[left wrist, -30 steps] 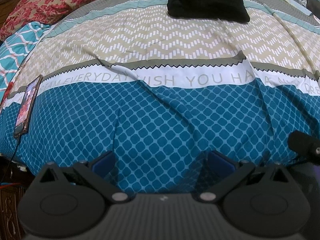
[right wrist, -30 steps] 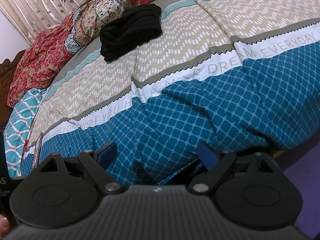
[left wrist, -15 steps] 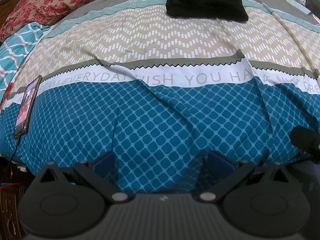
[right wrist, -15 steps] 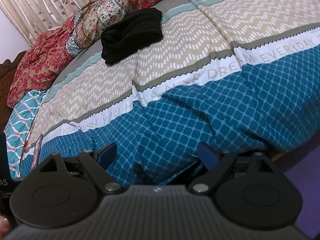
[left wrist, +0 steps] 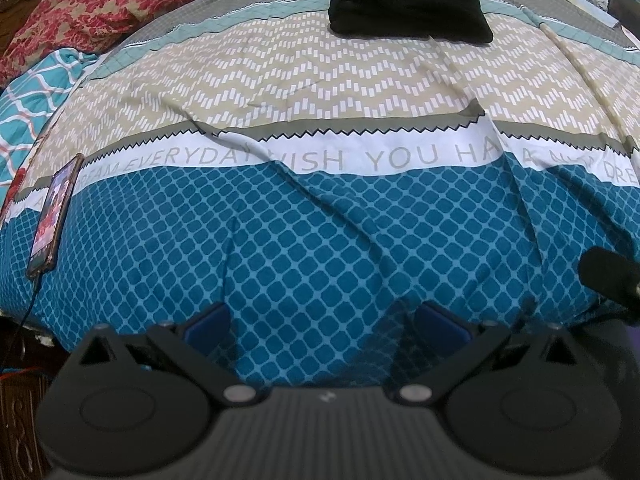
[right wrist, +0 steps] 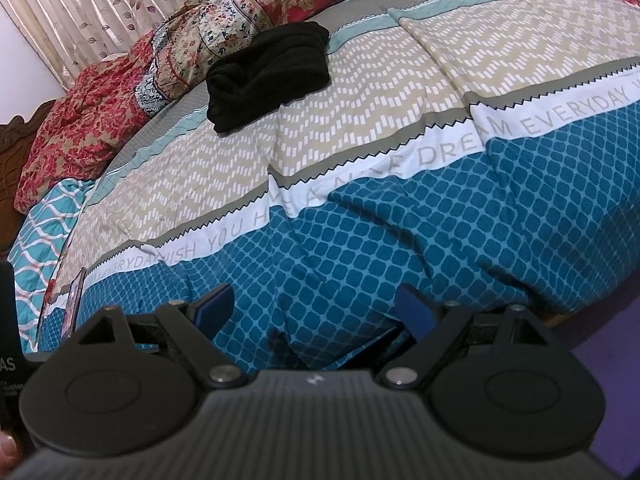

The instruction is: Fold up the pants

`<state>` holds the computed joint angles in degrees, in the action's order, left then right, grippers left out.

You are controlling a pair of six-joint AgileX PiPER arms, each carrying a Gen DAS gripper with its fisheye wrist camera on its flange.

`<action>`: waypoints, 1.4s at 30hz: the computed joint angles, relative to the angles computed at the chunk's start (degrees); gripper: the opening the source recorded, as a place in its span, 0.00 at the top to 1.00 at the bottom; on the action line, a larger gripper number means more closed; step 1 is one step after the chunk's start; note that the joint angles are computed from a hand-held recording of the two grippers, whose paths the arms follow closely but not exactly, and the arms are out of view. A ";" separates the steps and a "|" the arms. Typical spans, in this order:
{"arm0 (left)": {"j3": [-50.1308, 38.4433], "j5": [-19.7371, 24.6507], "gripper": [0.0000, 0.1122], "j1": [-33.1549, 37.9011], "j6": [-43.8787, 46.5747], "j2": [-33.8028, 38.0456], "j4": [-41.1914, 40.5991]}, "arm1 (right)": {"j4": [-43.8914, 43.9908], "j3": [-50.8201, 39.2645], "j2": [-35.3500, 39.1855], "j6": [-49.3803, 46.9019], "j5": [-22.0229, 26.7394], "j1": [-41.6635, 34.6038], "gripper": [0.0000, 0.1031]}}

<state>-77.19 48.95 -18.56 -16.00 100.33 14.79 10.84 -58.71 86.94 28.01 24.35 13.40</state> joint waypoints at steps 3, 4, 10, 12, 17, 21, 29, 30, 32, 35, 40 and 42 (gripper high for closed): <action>-0.09 0.08 0.08 -0.03 -0.06 0.06 -0.01 | -0.73 -0.08 0.03 0.74 -0.12 0.20 0.13; -0.11 0.06 0.08 -0.03 -0.06 0.09 -0.02 | -0.88 -0.09 0.03 0.86 -0.14 0.23 0.13; -0.12 0.07 0.08 -0.14 -0.29 0.09 0.16 | -1.41 -0.23 0.13 1.32 -0.17 0.41 0.13; -0.19 0.23 0.08 -0.09 -0.12 0.00 0.13 | -1.69 -0.27 0.14 1.57 -0.20 0.52 0.13; -0.27 0.30 0.08 -0.12 -0.11 0.02 0.13 | -1.88 -0.35 0.14 1.60 -0.19 0.59 0.13; -0.19 0.27 0.08 -0.16 -0.14 -0.03 0.21 | -1.72 -0.39 0.18 1.40 -0.15 0.57 0.13; -0.34 0.35 0.08 -0.02 0.27 0.10 0.30 | -1.27 -0.35 0.21 1.07 -0.17 0.43 0.13; -0.30 0.34 0.08 -0.03 0.21 0.08 0.42 | -1.01 -0.30 0.22 0.80 -0.22 0.34 0.13; -0.29 0.23 0.08 0.06 0.29 0.17 0.42 | -0.85 -0.24 0.19 0.70 -0.25 0.29 0.13; -0.19 0.19 0.08 0.05 0.15 0.12 0.58 | -0.53 -0.16 0.18 0.35 -0.27 0.21 0.13; -0.19 0.17 0.08 -0.02 -0.01 0.24 0.69 | -0.51 -0.11 0.18 0.34 -0.34 0.18 0.13; -0.20 0.15 0.08 0.00 0.01 0.25 0.63 | -0.16 -0.13 0.18 -0.16 -0.27 0.03 0.13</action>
<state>-77.38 49.10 -18.57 -15.99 100.59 15.42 10.68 -58.84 87.12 27.85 24.08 13.43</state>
